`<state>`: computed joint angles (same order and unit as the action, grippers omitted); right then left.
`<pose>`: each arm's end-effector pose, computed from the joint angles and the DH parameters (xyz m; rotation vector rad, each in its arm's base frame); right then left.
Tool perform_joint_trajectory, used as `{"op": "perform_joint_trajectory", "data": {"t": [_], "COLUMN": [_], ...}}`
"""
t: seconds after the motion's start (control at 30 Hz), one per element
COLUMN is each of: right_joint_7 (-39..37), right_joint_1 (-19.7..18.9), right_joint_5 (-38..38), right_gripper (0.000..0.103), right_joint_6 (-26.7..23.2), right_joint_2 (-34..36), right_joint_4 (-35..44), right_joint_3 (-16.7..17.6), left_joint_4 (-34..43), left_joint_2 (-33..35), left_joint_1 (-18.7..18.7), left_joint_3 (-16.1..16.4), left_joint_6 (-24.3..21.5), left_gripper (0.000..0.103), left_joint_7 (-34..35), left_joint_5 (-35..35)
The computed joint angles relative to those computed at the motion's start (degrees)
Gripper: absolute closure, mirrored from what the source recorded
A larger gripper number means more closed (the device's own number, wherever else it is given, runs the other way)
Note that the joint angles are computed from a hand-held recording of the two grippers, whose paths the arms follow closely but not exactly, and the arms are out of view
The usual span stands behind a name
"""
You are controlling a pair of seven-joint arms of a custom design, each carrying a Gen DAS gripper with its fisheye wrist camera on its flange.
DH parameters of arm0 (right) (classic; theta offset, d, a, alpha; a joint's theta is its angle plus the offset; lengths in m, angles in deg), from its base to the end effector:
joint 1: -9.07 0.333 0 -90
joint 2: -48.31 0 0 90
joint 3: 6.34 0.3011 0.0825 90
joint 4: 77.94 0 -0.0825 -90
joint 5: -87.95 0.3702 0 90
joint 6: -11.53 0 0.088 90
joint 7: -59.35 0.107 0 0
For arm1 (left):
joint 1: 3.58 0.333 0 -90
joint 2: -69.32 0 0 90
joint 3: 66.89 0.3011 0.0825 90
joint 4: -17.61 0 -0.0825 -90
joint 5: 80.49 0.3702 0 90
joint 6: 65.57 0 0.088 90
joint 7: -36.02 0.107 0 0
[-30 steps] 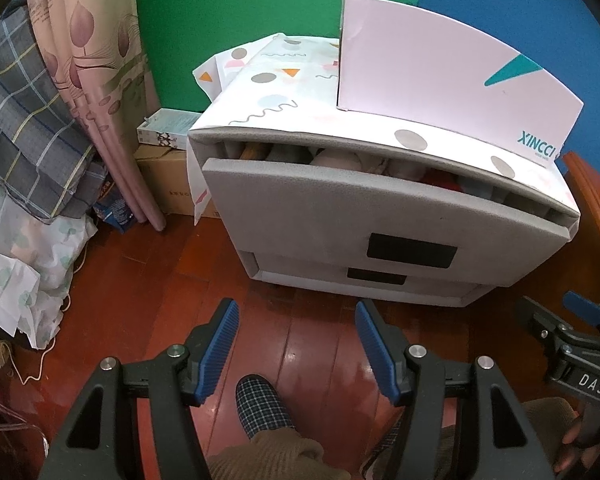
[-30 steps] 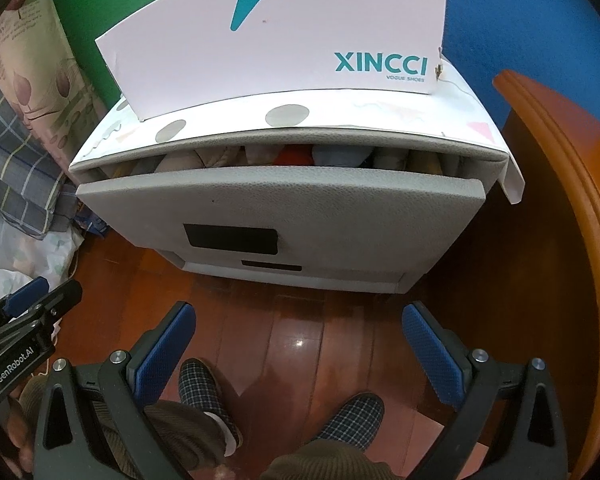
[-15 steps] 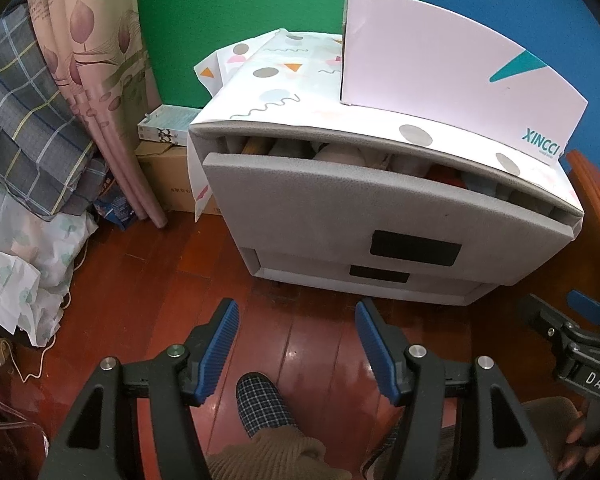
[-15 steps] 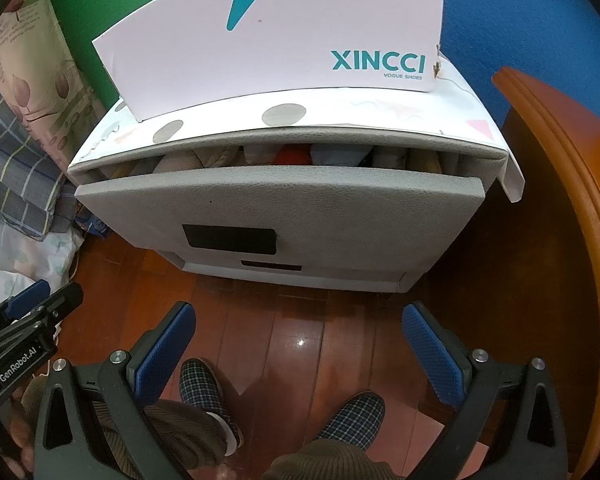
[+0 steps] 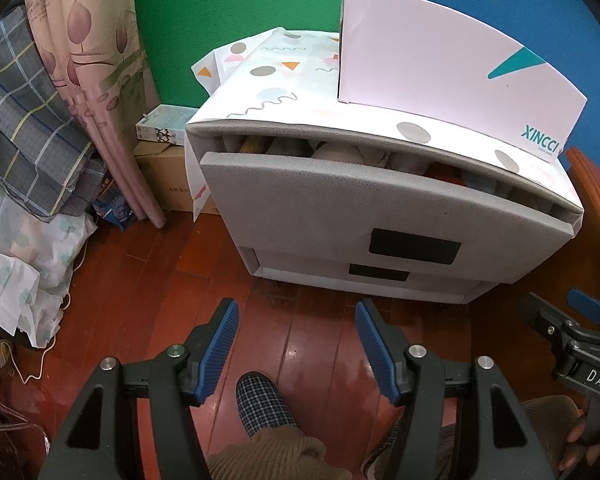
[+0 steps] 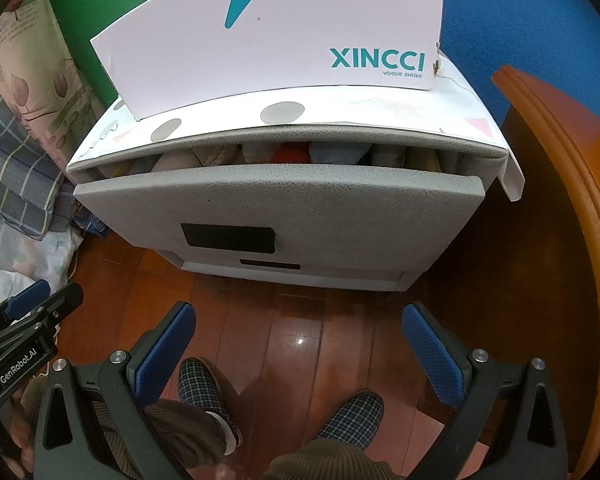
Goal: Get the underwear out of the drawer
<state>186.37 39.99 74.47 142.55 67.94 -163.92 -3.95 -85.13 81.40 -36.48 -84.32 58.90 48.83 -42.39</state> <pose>0.5761 0.3672 0.5105 -1.9623 1.8771 -0.3713 0.4235 -0.4557 0.4505 -2.0234 1.7463 -0.4593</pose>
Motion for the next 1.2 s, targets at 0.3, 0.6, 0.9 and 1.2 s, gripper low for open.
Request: {"op": "perform_joint_trajectory", "data": {"t": [0.3,0.6,0.9,1.2], "right_joint_7": [0.1,0.1,0.2,-0.1], "right_joint_1": [0.0,-0.2,-0.6,-2.1], "right_joint_5": [0.0,0.6,1.6,4.3], "right_gripper": [0.001,0.001,0.0,0.0], "right_joint_6": [0.1,0.6,1.2,3.6], "right_joint_2": [0.0,-0.3,-0.4,-1.8], "right_joint_4": [-0.2,-0.7,-1.4,-3.8], "right_joint_3": [0.0,0.1,0.2,0.4], "left_joint_4": [-0.5,-0.6,-4.9,-14.7], "left_joint_2": [-0.3,-0.3,-2.2,-5.4], "left_joint_1": [0.2,0.4,3.9,9.9], "left_joint_3": [0.0,-0.1,-0.2,1.4], "left_joint_6": [0.5,0.7,9.6,31.4], "left_gripper": [0.041,0.041,0.041,0.038], "left_joint_7": [0.3,0.8,4.1,0.0], "left_joint_5": [-0.2,-0.9,-9.1,-22.2]}}
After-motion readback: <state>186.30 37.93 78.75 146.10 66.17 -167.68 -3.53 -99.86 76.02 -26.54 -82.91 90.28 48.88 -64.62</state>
